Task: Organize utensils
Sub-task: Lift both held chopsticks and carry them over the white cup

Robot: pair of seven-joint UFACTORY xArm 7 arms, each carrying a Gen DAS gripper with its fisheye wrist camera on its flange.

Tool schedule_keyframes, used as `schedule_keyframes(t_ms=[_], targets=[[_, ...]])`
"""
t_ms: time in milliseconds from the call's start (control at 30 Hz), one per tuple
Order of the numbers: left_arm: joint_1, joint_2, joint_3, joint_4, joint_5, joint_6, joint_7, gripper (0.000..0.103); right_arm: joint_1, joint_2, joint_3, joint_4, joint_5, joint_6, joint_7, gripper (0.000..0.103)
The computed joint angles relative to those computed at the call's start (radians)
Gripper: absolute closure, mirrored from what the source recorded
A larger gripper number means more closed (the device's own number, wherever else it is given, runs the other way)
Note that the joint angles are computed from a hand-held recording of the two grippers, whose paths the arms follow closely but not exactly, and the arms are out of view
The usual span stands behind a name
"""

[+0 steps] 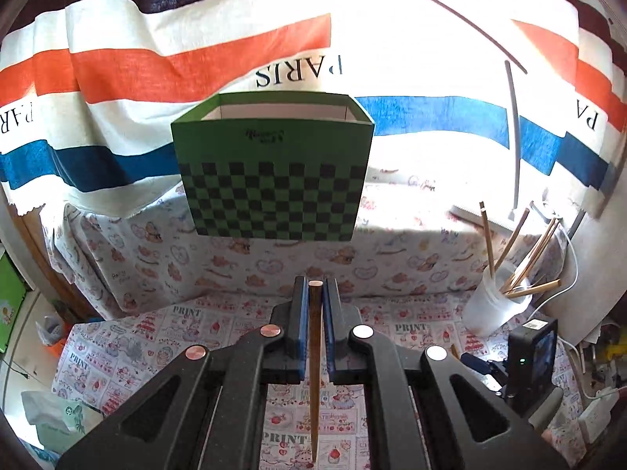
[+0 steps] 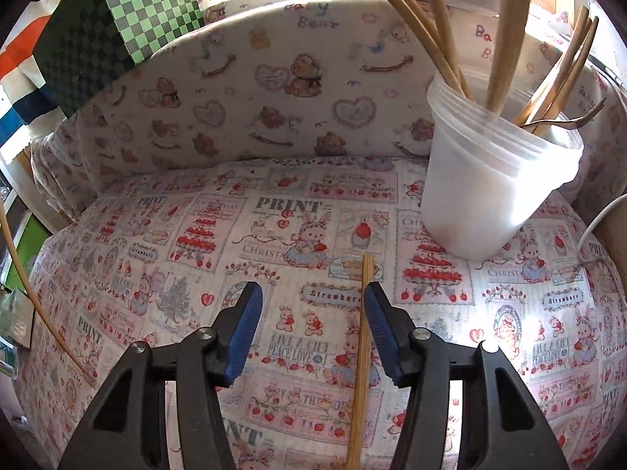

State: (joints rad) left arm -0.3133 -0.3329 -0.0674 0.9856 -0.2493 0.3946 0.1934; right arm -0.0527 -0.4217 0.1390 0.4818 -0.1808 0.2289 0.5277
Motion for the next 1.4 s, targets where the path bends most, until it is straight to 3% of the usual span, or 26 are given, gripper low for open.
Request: schedule_keyframes(t_ms=[67,200,333,400,433,500,567,700,767,867,967,1033,1167,1300,1400], targets=[[-0.017,-0.023,0.011,-0.024,-0.02,-0.048,0.029,0.097,-0.056,0.047,0.045,0.07,-0.052,0.094,0.048,0.062],[-0.006,-0.061,-0.005,-0.057,0.021,-0.113,0.008,0.097,-0.049,0.101,0.021,0.144,-0.114,0.189,0.071,0.065],[-0.08,-0.08,0.059,-0.078,-0.038,-0.155,0.072,0.097,0.022,0.144,-0.047,0.191,-0.067,0.22,-0.036,0.073],[-0.108,-0.082,0.08,-0.086,-0.068,-0.179,0.093,0.097,0.008,0.156,-0.02,0.207,-0.127,0.23,0.008,0.093],[-0.119,-0.083,0.088,-0.089,-0.082,-0.191,0.098,0.097,0.017,0.161,-0.018,0.214,-0.124,0.233,0.023,0.095],[-0.126,-0.086,0.092,-0.089,-0.098,-0.194,0.093,0.097,0.037,0.139,-0.022,0.192,-0.117,0.194,0.034,0.095],[-0.138,-0.092,0.098,-0.092,-0.103,-0.193,0.107,0.097,0.013,0.072,0.032,0.156,-0.208,0.151,0.108,0.095],[-0.194,-0.104,0.13,-0.114,-0.142,-0.246,0.154,0.097,0.008,-0.186,0.054,0.02,-0.213,-0.016,0.139,0.095],[-0.237,-0.101,0.157,-0.108,-0.173,-0.251,0.173,0.097,-0.037,-0.301,0.095,-0.009,-0.215,-0.055,0.147,0.095],[-0.245,-0.089,0.146,-0.089,-0.195,-0.235,0.157,0.097,-0.138,-0.398,0.197,0.025,-0.229,-0.021,0.18,0.095],[-0.231,-0.086,0.105,-0.085,-0.179,-0.243,0.143,0.097,-0.12,-0.489,0.151,0.01,-0.186,-0.049,0.122,0.095],[-0.225,-0.091,0.081,-0.09,-0.159,-0.264,0.131,0.097,-0.163,-0.555,0.18,0.021,-0.175,-0.016,0.116,0.095],[-0.351,-0.093,0.15,-0.07,-0.212,-0.247,0.193,0.097,-0.227,-0.646,0.2,0.0,-0.162,-0.064,0.107,0.095],[-0.497,-0.073,0.207,-0.023,-0.344,-0.24,0.303,0.097,-0.209,-0.671,0.158,0.029,-0.135,-0.045,0.032,0.095],[-0.521,-0.048,0.18,0.015,-0.403,-0.239,0.353,0.097,-0.232,-0.7,0.135,0.046,-0.117,-0.028,-0.002,0.095]])
